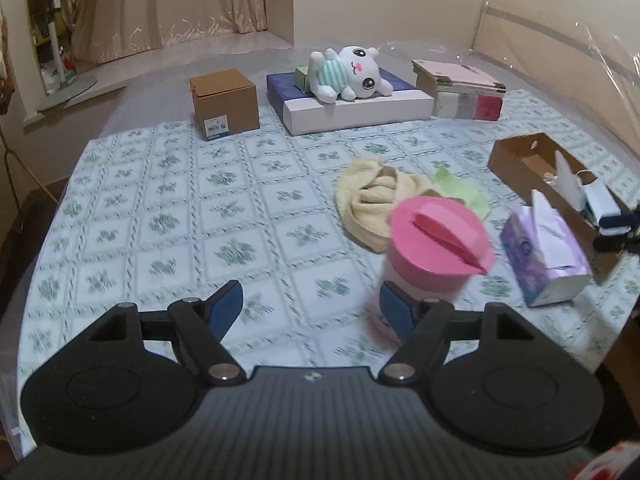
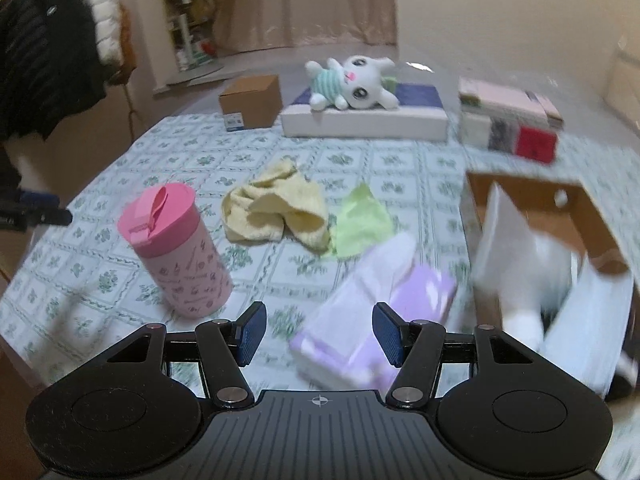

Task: Organize soft objects
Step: 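Move both open tools toward the cream towel and green cloth, then grasp the cream towel with the left tool while the right tool grasps the green cloth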

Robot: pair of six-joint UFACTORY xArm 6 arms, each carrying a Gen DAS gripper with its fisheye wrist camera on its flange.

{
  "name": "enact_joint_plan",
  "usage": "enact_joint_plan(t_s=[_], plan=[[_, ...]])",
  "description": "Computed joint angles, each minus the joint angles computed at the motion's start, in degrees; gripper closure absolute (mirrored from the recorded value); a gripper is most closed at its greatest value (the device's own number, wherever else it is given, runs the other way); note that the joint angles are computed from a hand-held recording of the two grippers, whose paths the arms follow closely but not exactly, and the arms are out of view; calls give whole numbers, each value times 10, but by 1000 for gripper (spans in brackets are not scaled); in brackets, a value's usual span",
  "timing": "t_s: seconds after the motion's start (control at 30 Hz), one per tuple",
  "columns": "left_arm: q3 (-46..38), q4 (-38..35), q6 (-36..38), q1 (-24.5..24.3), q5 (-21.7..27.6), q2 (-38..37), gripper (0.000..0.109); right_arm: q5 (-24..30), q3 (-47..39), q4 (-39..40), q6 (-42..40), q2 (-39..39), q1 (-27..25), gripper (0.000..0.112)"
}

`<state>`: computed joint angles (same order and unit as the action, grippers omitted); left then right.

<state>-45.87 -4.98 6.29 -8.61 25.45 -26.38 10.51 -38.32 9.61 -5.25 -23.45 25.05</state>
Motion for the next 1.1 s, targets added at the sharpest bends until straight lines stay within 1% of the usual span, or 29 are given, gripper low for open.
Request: enact_joint_plan(t_s=[0.07, 0.13, 0.27, 0.33, 0.47, 0.57, 0.67, 0.77, 0.83, 0.9, 1.0, 1.1], plan=[[-19, 2, 17, 9, 0, 23, 36, 4, -31, 18, -41, 28, -6, 53], [-36, -19, 51, 16, 0, 45, 36, 9, -62, 35, -74, 56, -12, 53], [-74, -45, 102, 27, 0, 93, 36, 30, -121, 16, -91, 108, -26, 53], [-96, -68, 130, 32, 3, 118, 36, 40, -146, 26, -115, 128, -28, 53], [-157, -168, 228, 44, 23, 177, 36, 81, -209, 117, -226, 175, -30, 53], [-217, -228, 302, 51, 51, 226, 36, 104, -260, 148, -287, 215, -36, 53], [-280, -261, 347, 54, 85, 276, 34, 143, -317, 165, -339, 257, -45, 53], [-349, -277, 360, 56, 127, 329, 28, 187, -380, 160, -347, 305, -59, 53], [-402, -281, 356, 57, 165, 368, 22, 211, -415, 164, -354, 334, -67, 48], [-451, -275, 340, 58, 202, 404, 21, 223, -446, 164, -355, 358, -74, 44], [-528, -259, 305, 54, 245, 465, 20, 242, -495, 162, -350, 398, -81, 43], [-596, -244, 274, 45, 276, 522, 20, 266, -541, 134, -331, 436, -85, 43]])
